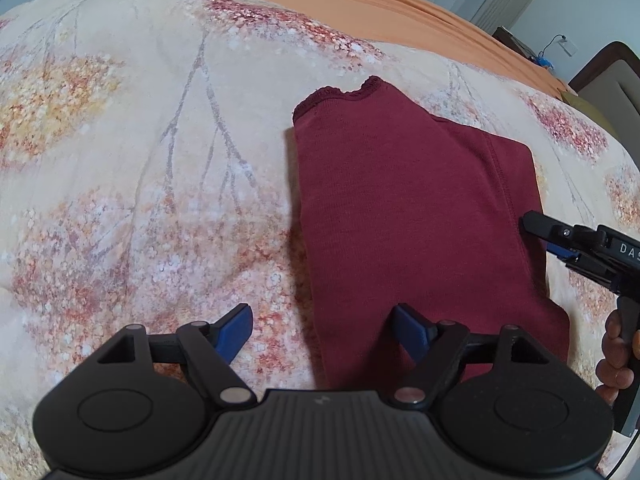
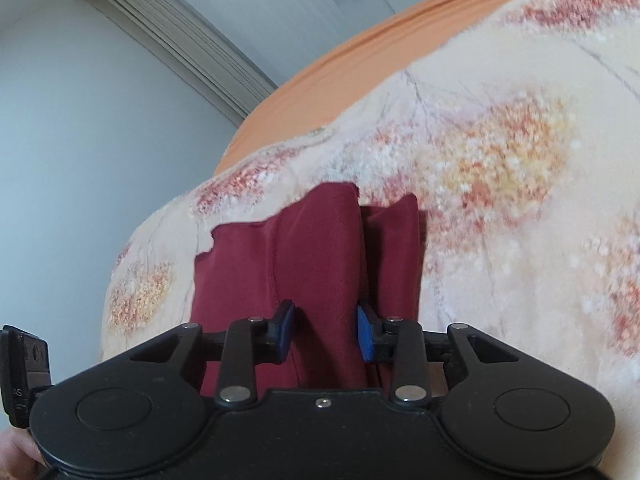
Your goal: Fold small clothes
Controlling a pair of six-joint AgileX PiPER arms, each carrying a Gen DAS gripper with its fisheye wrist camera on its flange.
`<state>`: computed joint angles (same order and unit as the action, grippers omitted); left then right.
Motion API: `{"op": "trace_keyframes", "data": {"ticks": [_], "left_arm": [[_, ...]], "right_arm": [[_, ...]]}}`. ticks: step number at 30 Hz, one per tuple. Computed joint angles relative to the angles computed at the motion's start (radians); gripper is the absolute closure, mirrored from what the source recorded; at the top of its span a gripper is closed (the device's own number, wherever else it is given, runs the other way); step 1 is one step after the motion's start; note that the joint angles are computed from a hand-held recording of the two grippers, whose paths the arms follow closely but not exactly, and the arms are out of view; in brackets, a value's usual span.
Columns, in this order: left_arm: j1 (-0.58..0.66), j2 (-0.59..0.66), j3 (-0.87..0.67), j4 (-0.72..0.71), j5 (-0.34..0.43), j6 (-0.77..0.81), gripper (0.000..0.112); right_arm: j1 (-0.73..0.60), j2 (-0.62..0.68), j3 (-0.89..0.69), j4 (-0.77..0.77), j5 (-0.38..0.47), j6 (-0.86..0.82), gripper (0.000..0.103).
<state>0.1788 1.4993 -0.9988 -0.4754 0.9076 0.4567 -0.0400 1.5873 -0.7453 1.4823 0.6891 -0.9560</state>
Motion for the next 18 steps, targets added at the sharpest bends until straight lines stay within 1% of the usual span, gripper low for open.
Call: {"op": "trace_keyframes", "data": {"ticks": [1,2,3,5,8,10,12,15,18], "left_arm": [[-0.001,0.001,-0.002,0.002,0.0,-0.004,0.031],[-0.002,0.002,-0.003,0.002,0.001,-0.007,0.031],[-0.005,0.002,-0.005,0.004,0.0,-0.009,0.031],[-0.009,0.003,-0.009,0.005,0.001,-0.008,0.031],[-0.01,0.011,-0.017,-0.009,0.006,0.001,0.031],[-0.01,0.012,-0.015,-0.022,0.006,0.01,0.03],[-0.021,0.012,-0.012,-0.018,-0.001,0.003,0.029],[-0.028,0.012,-0.01,-0.008,-0.006,-0.017,0.029],[-0.019,0.01,-0.014,-0.029,0.002,-0.002,0.029]], "right_arm": [[0.001,0.008,-0.001,0.013,-0.002,-0.013,0.069],[0.002,0.003,0.004,0.022,-0.011,-0.031,0.079],[-0.001,-0.003,0.005,0.022,-0.015,-0.035,0.087],[-0.034,-0.022,0.025,0.056,0.016,-0.062,0.096],[-0.105,-0.051,0.065,0.094,0.082,-0.094,0.099],[-0.129,-0.058,0.084,0.097,0.093,-0.096,0.099],[-0.109,-0.062,0.073,0.042,0.06,-0.05,0.098],[-0.087,-0.103,0.087,0.071,0.027,-0.087,0.099],[-0.082,-0.098,0.094,0.085,-0.003,-0.083,0.099]]}}
